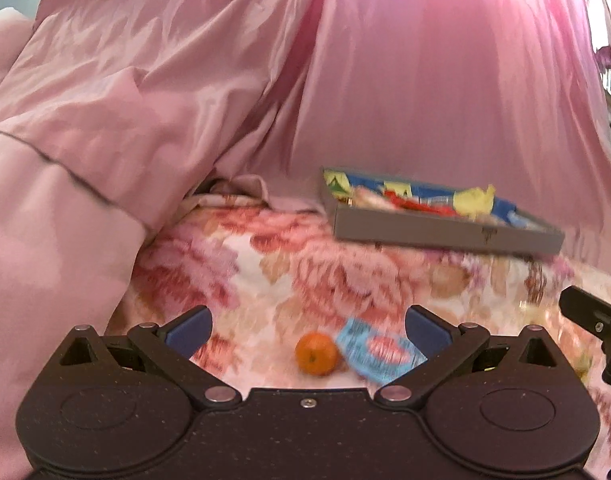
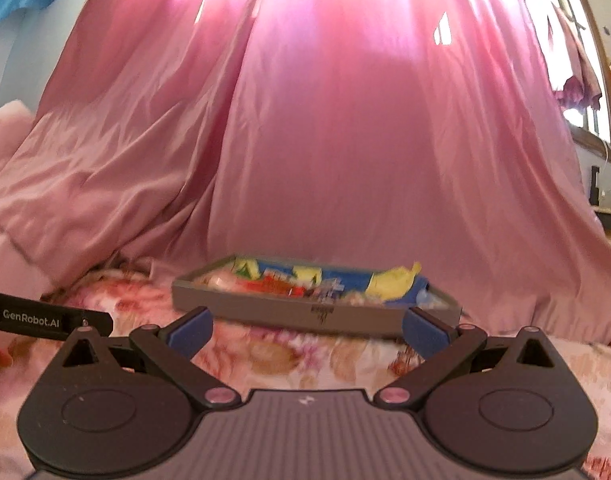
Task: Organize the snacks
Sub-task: 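Withdraw both tools from the tray back over the remaining snacks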
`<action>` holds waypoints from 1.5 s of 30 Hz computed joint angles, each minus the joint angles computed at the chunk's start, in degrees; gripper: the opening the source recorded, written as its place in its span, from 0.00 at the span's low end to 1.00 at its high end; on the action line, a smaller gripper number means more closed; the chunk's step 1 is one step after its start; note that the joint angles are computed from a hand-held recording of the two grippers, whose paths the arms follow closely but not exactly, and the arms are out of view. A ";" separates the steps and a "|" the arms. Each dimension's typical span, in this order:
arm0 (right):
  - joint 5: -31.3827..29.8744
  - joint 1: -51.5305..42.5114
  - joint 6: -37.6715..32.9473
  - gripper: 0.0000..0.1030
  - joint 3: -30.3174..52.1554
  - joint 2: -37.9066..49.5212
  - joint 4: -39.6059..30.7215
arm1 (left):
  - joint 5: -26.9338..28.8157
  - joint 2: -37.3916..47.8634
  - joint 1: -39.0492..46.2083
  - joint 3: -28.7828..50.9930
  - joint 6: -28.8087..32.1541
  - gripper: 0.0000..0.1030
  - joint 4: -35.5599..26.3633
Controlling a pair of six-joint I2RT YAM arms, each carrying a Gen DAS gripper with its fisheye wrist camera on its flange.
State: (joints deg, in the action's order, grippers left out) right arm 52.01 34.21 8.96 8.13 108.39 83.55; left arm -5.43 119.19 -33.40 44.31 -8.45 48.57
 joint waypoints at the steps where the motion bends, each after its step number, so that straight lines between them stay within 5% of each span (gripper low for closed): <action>1: 0.47 0.84 1.51 1.00 -0.02 0.32 -1.19 | 0.23 0.10 0.01 -0.56 0.43 0.99 0.30; 15: 4.21 9.10 28.64 1.00 3.56 2.22 -31.61 | 2.03 2.68 -1.19 -4.10 2.66 0.99 0.28; 22: 3.70 9.07 32.94 1.00 3.94 3.24 -36.04 | 1.55 3.39 -2.72 -3.42 3.31 0.99 -0.88; 40: 1.92 2.15 30.97 1.00 -1.97 4.64 -26.42 | 0.34 6.13 -8.07 1.66 3.22 0.99 -6.37; 45: -1.41 -1.30 27.71 1.00 -5.46 10.43 -13.31 | 0.22 7.55 -9.95 3.89 3.38 0.99 -8.04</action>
